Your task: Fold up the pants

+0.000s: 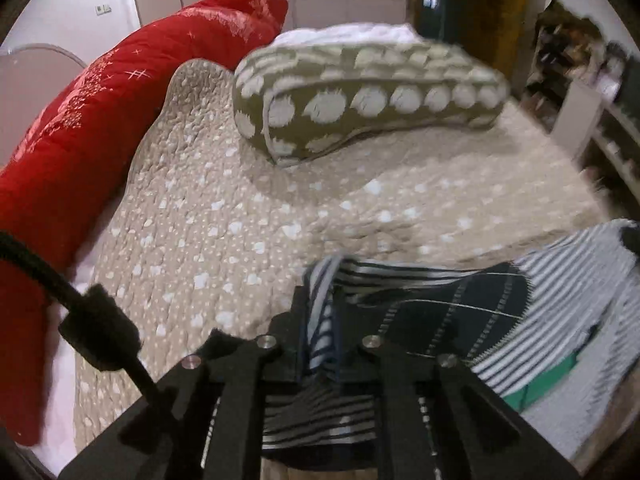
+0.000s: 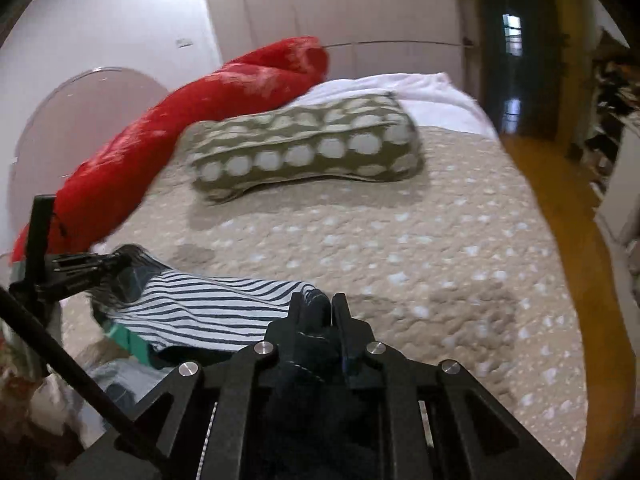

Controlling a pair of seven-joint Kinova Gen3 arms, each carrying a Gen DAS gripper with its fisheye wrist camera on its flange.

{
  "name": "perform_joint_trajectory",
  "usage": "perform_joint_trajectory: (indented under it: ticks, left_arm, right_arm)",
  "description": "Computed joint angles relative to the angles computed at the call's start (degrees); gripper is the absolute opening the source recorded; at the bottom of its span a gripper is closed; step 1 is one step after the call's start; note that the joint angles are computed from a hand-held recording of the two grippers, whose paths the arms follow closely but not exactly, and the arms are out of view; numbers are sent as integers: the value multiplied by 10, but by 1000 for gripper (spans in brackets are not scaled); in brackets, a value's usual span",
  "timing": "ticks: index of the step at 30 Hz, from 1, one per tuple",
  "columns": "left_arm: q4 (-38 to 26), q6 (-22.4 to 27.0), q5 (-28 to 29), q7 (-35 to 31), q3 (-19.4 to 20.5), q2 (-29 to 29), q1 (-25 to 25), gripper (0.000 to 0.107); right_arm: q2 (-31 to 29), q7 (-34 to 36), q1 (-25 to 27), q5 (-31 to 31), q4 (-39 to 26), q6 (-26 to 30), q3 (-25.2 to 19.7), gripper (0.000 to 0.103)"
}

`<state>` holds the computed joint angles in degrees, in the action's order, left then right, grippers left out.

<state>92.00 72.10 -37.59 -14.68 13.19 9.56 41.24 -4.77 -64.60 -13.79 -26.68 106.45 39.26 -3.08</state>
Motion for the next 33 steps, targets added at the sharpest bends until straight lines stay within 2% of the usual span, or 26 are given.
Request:
perform_joint_trajectory:
  ticks: [1, 2, 3, 4, 5, 6, 8, 10, 11, 13, 14, 17, 19, 21, 23, 24, 25, 26, 30, 33]
  left_arm:
    - [-6, 9, 6, -13, -12, 21, 7, 14]
    - [-6, 8, 20, -29, -30, 31, 15, 14]
    - [-2, -2, 44, -41, -39, 31, 13, 14]
    - [9, -22, 67, -46, -38, 21, 0, 14]
    - [24, -45, 83, -44, -26, 0, -21, 14]
    - [43, -68, 95, -35, -15, -26, -39, 14]
    - [76, -109, 110, -18, -21, -79, -48, 14]
    - [99, -119, 98, 15, -25, -126, -41, 20]
    - [106, -112, 84, 38, -21, -144, -35, 23]
    - [124, -102, 68, 85, 4, -182, -33, 40]
    - [137, -102, 61, 108, 14, -197, -33, 43]
    - [178, -106, 66, 174, 53, -237, -40, 45]
    - [211, -117, 88, 217, 85, -260, -61, 45]
    - [240, -134, 109, 258, 111, -282, -78, 45]
    - [280, -175, 134, 304, 139, -315, -100, 46]
    - [294, -191, 144, 321, 151, -326, -110, 48]
    - [307, -205, 150, 342, 169, -334, -119, 51]
    - [313, -211, 154, 354, 187, -336, -130, 52]
    - [317, -224, 161, 383, 260, -328, -170, 58]
    - [313, -234, 165, 374, 320, -327, -224, 69]
  right_arm:
    - [9, -14, 1, 14, -1, 0, -2, 21]
    - [26, -22, -5, 19, 0, 0, 6, 27]
    - [38, -22, -15, 14, 0, 5, 24, 37]
    - [44, -16, -29, 0, 2, 11, 50, 39]
    - [41, -11, -38, -23, 3, 19, 77, 42]
    - [31, -10, -44, -47, 6, 30, 103, 52]
    - [6, 17, -60, -93, 27, 26, 156, 66]
    - [-17, 59, -46, -140, 50, 26, 188, 71]
    - [-20, 81, -24, -163, 57, 39, 192, 71]
    - [-20, 113, 29, -204, 69, 77, 193, 71]
    - [-18, 131, 56, -225, 78, 99, 195, 71]
    - [-5, 195, 135, -283, 110, 155, 174, 74]
    - [4, 228, 177, -313, 135, 160, 136, 75]
    - [18, 249, 185, -340, 150, 162, 122, 77]
    - [27, 268, 194, -368, 169, 170, 114, 77]
    - [30, 273, 197, -373, 171, 175, 109, 70]
    - [35, 275, 198, -368, 167, 190, 103, 54]
    - [37, 267, 198, -354, 161, 199, 98, 13]
    - [-8, 247, 208, -331, 167, 186, 102, 11]
    - [-26, 228, 221, -317, 163, 194, 124, 10]
